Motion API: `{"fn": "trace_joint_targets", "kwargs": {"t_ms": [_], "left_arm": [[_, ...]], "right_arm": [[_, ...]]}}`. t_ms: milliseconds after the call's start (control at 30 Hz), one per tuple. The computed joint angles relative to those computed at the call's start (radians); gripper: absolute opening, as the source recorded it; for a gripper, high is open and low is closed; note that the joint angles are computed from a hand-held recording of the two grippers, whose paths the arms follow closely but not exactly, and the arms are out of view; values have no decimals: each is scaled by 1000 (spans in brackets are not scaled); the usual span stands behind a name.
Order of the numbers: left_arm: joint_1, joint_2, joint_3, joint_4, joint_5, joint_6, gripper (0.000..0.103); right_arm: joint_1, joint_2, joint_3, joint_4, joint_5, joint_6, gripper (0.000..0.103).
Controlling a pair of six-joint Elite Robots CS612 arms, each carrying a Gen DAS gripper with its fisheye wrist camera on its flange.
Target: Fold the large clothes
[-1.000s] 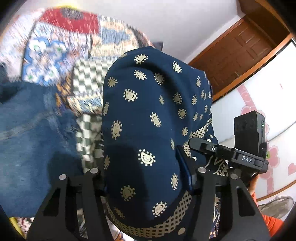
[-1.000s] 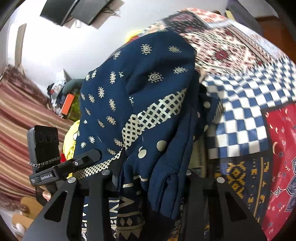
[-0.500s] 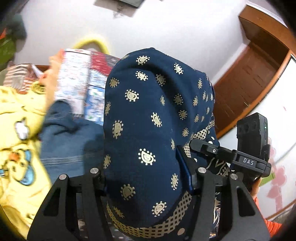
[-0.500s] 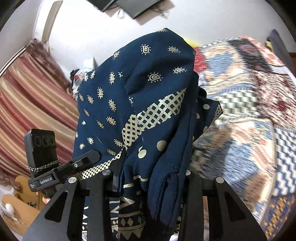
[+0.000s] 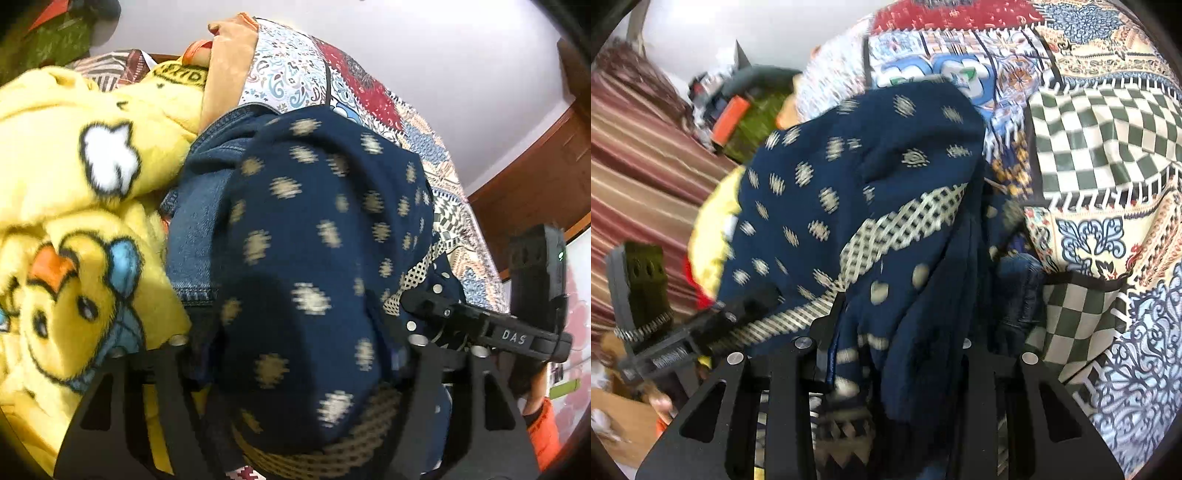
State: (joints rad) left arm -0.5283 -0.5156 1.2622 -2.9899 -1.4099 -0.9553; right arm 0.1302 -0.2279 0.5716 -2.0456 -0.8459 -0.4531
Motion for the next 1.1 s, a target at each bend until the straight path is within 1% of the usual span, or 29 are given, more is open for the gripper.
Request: {"fn": "trace_joint_targets", "kwargs": {"t_ms": [33,67,100,133,167,200,233,267,300,367,400,500,567,633,700,733,767,833,867,967,1033,1067,1100], "left_arm": [[-3,-4,2,9,9,0,74],[-6,-7,1,23,22,7,75],[-13,-13,-2,55,49,21,75],[-22,-21,-2,84,76,36,77],[-34,-31,0,113,107,50,81],[-46,-40,1,146,132,64,85],[-55,-46,4,170,152,78,92],[-65,-52,9,189,169,96,95],[-77,-57,17,204,189,114,95],[-99,-67,39,222,243,124,96],[-101,-69,49,213,248,120,96],[-114,-79,86,173,242,57,96],[-125,-87,108,164,255,29,96],[-135,-97,119,183,261,8,95],[-146,-113,123,238,270,-9,95],[-153,-122,123,277,288,-13,95],[-164,-134,123,317,322,-12,95],[-182,-156,138,342,375,-18,95],[-192,-171,148,342,403,-21,95],[-228,-223,187,299,505,-28,95],[-249,-247,199,271,572,-21,95],[-266,-265,210,247,625,-13,95],[-276,-273,210,232,662,-4,95]], "right_arm": [[-4,-5,9,6,8,-13,34],[-6,-10,15,10,2,-24,34],[-8,-24,38,-1,-15,-38,34],[-9,-46,77,-29,-39,-52,38],[-10,-64,111,-63,-63,-63,40],[-12,-78,133,-85,-88,-75,47],[-13,-96,164,-114,-115,-81,51],[-14,-112,194,-143,-140,-81,61],[-15,-128,228,-174,-157,-78,67],[-19,-155,278,-206,-178,-88,67],[-22,-165,298,-212,-188,-95,68],[-32,-200,377,-260,-222,-121,69],[-33,-217,408,-274,-235,-124,69],[-41,-231,433,-280,-227,-115,69],[-53,-250,461,-294,-199,-95,69],[-60,-263,481,-311,-181,-87,69],[-68,-282,505,-330,-155,-82,69],[-72,-309,531,-354,-119,-77,69],[-76,-325,551,-375,-102,-76,69],[-92,-389,633,-478,-28,-76,69],[-105,-434,696,-568,29,-66,69],[-111,-454,728,-615,55,-59,69],[-120,-478,765,-674,91,-51,69]]}}
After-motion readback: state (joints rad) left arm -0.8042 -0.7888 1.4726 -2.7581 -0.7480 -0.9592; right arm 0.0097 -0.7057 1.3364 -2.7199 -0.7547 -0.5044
